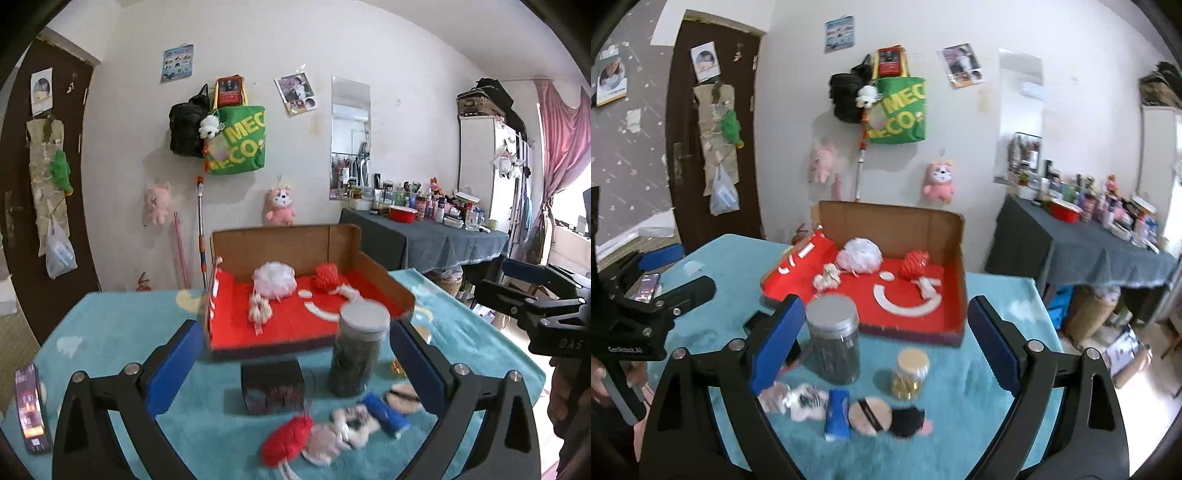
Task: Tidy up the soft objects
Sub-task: 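Open both tools and withdraw them from the box toward the table items, then grasp the red knit pouch with the left tool while the right tool grasps the black scrunchie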
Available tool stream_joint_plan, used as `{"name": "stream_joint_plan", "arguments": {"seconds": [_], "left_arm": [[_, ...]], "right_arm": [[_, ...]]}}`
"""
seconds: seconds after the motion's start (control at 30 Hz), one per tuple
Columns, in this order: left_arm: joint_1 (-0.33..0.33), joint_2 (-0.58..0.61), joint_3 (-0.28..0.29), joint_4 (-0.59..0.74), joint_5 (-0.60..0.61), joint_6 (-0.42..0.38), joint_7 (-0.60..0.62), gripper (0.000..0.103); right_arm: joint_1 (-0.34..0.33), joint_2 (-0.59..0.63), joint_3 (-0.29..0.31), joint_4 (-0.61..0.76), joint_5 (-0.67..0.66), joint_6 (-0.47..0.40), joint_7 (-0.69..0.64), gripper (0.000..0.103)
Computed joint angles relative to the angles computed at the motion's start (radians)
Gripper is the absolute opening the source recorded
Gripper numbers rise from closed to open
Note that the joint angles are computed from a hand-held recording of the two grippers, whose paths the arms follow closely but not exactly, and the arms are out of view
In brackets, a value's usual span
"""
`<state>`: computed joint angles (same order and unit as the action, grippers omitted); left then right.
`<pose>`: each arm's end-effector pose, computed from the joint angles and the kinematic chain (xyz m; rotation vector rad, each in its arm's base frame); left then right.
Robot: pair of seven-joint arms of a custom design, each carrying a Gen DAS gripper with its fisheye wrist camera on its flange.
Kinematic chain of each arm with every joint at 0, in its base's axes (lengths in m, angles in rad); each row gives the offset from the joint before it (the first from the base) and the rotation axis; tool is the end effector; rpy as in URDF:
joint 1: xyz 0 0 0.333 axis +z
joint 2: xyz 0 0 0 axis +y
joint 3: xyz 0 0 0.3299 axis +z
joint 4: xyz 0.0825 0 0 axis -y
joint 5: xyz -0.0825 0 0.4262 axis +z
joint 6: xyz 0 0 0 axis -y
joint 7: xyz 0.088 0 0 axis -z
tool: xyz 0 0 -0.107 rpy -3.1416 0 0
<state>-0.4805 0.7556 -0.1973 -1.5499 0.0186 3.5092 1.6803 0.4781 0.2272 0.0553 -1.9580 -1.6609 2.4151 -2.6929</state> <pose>0.6395 -0.4624 0.3437 -0.9841 2.0167 -1.4192 0.5751 0.3317 0.3783 -1.3585 1.7079 -1.1623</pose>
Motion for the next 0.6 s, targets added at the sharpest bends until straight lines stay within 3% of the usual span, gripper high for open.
{"name": "stream_joint_plan", "arguments": {"seconds": [0.1, 0.23, 0.4, 0.6], "left_arm": [[0.004, 0.003, -0.01, -0.043, 0.016, 0.018, 0.0, 0.103], [-0.074, 0.028, 0.062, -0.048, -0.059, 0.027, 0.039, 0.103], [-0.077, 0.069, 0.058, -0.032, -0.077, -0.023, 0.05, 0.103], [-0.109, 0.11, 0.108, 0.015, -0.112, -0.111, 0.024, 0.103]], "right_arm": [[0.023, 0.01, 0.011, -0.036, -0.006, -0.067, 0.068, 0.091], [0.035, 0.052, 0.014, -0.043, 0.025, -0.075, 0.101, 0.091], [0.043, 0.112, -0.005, -0.035, 0.059, -0.041, 0.128, 0.091], [0.041, 0.158, -0.034, -0.03, 0.081, 0.019, 0.171, 0.091]]}}
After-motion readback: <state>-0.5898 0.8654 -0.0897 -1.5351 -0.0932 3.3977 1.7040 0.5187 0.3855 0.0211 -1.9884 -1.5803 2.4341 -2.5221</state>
